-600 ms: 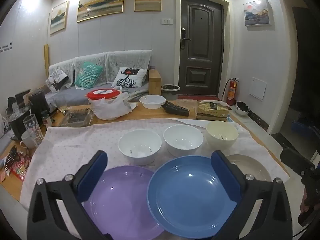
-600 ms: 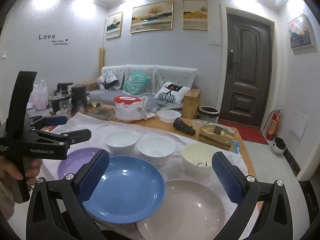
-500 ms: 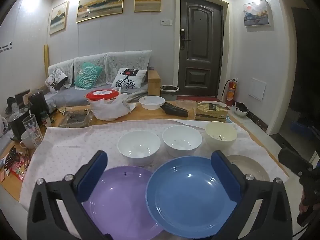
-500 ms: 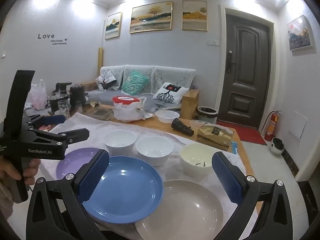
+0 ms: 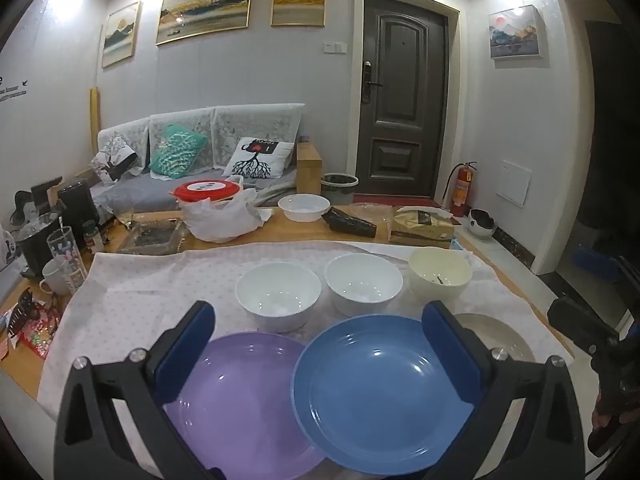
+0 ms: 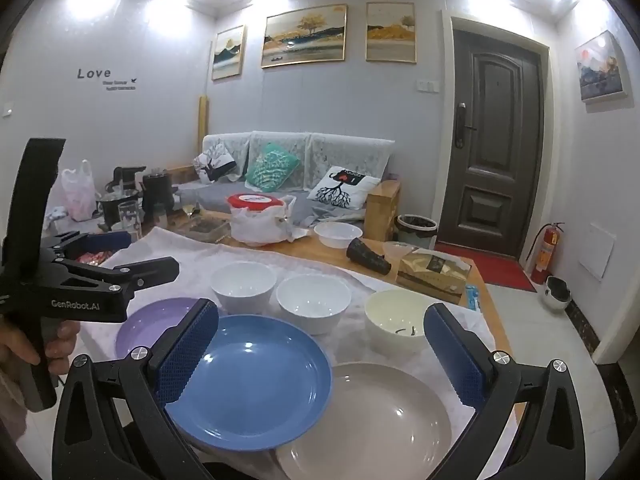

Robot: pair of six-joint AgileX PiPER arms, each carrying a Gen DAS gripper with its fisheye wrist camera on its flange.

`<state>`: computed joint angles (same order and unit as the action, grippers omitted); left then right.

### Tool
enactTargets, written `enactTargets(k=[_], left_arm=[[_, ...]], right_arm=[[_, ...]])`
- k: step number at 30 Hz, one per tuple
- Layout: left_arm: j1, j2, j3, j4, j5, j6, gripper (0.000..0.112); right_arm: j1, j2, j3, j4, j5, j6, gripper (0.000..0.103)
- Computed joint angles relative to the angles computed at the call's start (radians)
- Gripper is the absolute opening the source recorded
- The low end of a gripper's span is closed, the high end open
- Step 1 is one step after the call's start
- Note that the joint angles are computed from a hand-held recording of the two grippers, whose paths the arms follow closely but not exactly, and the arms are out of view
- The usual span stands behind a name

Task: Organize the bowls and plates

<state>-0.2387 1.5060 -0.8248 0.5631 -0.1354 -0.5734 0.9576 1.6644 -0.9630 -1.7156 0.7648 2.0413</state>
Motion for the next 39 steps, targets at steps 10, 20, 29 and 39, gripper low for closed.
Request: enactTargets(k=[10,20,29,39], left_arm=[[-0.009,-0.008,0.009,-0.069,-0.005,0.069,0.103],[-0.012,-0.005,0.009,-0.083,-0.006,0.082,0.103],[-0.012,-0.006,0.004,-0.036,-0.001,0.035,0.103],[0.003,-0.018,0.014,0.039,-0.002,-0.035,0.103]], right_arm=[[0.015,0.001,-0.009,0.007,0.022,-0.021,0.102],[0.002,0.0,-0.028,0.011,0.018,-0.034,0.102],[-0.005,-0.003,-0.026,0.011,0.014,-0.039,0.102],[-0.005,0.0,-0.026,0.009,0.015,-0.035,0.102]])
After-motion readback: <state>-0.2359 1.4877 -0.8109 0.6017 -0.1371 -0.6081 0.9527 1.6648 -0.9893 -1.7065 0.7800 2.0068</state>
